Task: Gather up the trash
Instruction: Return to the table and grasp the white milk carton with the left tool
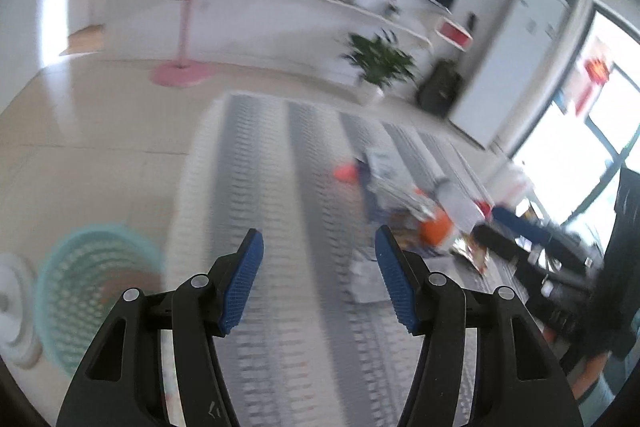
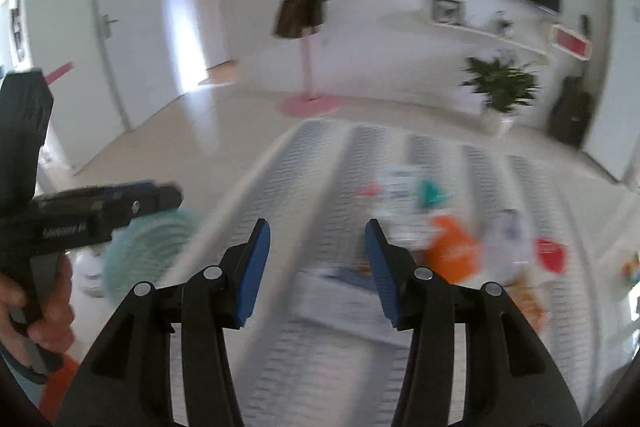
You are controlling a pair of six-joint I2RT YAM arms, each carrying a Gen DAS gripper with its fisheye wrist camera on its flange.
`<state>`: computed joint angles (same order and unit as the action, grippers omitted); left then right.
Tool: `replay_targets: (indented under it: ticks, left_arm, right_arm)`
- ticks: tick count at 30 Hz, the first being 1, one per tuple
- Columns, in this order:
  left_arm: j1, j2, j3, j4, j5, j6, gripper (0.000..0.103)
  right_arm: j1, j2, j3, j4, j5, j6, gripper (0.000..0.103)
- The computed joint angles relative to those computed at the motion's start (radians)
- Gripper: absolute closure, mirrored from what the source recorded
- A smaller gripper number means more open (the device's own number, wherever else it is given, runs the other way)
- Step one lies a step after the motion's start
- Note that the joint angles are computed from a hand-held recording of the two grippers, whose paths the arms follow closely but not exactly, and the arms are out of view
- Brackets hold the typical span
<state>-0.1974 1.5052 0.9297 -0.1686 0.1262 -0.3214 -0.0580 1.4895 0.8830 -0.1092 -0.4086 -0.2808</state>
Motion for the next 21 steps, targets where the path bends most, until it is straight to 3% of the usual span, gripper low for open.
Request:
replay_targets:
  ticks: [4, 9, 13, 17, 21]
  left_arm:
    - [-0.066, 0.195, 0.121, 0.003, -0.001, 0.013, 0.046]
    - [-0.087, 0.435, 0.284, -0.002, 0.072, 0.038, 0.046]
    - [-0.098, 0.534, 0.342, 0.011, 0.136, 0.065, 0.034]
    - [-0.098, 0.59, 0.368, 0.03, 0.219, 0.055, 0.031]
    - [-0.096, 0.593, 0.351, 0.023, 0.252, 0.03, 0.043]
  right_arm:
    - [-0.172, 0.105, 0.061, 0.044, -0.073, -0.012, 0.057]
    - [-0.243, 0.239, 0.121, 0.103, -0.09, -0.003, 0.057]
    - [-0.278, 0.321, 0.17, 0.094, -0.105, -0.002, 0.057]
    - [-0.288, 0.331, 0.187, 0.087, -0.109, -0.004, 0.057]
    - [-0.297, 0.301, 0.161, 0.078, -0.11, -0.017, 0.057]
